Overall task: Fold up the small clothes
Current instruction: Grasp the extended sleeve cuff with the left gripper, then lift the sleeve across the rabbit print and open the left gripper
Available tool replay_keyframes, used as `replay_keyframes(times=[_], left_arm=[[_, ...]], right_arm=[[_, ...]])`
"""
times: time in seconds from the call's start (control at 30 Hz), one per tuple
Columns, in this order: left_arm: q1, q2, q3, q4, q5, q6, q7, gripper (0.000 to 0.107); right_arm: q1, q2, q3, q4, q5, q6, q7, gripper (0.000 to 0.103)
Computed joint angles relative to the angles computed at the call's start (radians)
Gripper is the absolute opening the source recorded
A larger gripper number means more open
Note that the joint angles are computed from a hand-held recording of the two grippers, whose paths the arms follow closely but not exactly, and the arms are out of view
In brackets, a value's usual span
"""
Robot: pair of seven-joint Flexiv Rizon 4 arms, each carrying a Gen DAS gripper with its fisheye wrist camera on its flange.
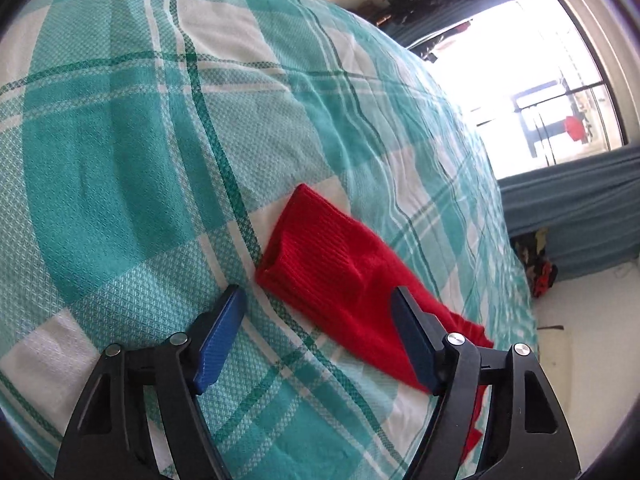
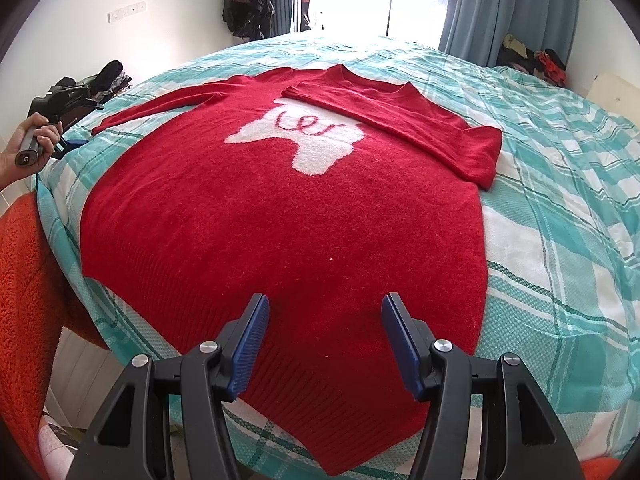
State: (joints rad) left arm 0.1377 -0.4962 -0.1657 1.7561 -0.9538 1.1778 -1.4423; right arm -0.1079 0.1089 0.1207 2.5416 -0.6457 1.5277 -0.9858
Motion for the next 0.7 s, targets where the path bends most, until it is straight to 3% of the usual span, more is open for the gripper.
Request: replay_keyframes(times=[0.07, 0.13, 0.17, 0.23, 0.37, 0.5, 0.7], left_arm=[[-0.006, -0.021, 0.009, -0.032, 0.032, -0.005, -0.017, 0.062], [0.006, -0.044, -0.002, -0.063, 0.037, -0.033, -0.019, 0.035], [0.009, -0.053, -0.002, -0.075, 0.043, -0.051, -0.031, 0.029], [-0.003, -0.073, 0.026, -0.103, 0.098, -0.089, -0.093, 0.005], [-0.040, -0.064, 0.076, -0.146, 0.238, -0.100, -0.211, 0.003], [-0.075, -0.045, 0.048, -0.260, 0.332, -0.114, -0.183, 0.002], [-0.190, -0.107, -0.031, -0.555, 0.411, -0.200, -0.104, 0.002]], right_arm=[[0.004, -0.003, -0.001, -0.001, 0.005, -0.003, -0.004, 0.059], [0.016, -0.003, -0.003, -0.001, 0.026, -0.011, -0.021, 0.059], [0.020, -0.003, -0.004, -0.001, 0.034, -0.014, -0.026, 0.059], [0.020, -0.004, -0.004, -0.001, 0.037, -0.011, -0.026, 0.059], [0.019, -0.005, -0.006, -0.001, 0.049, 0.004, -0.028, 0.059], [0.008, -0.002, -0.005, 0.006, 0.058, 0.035, -0.023, 0.059], [0.069, 0.000, -0.033, -0.002, 0.252, 0.054, -0.122, 0.059]])
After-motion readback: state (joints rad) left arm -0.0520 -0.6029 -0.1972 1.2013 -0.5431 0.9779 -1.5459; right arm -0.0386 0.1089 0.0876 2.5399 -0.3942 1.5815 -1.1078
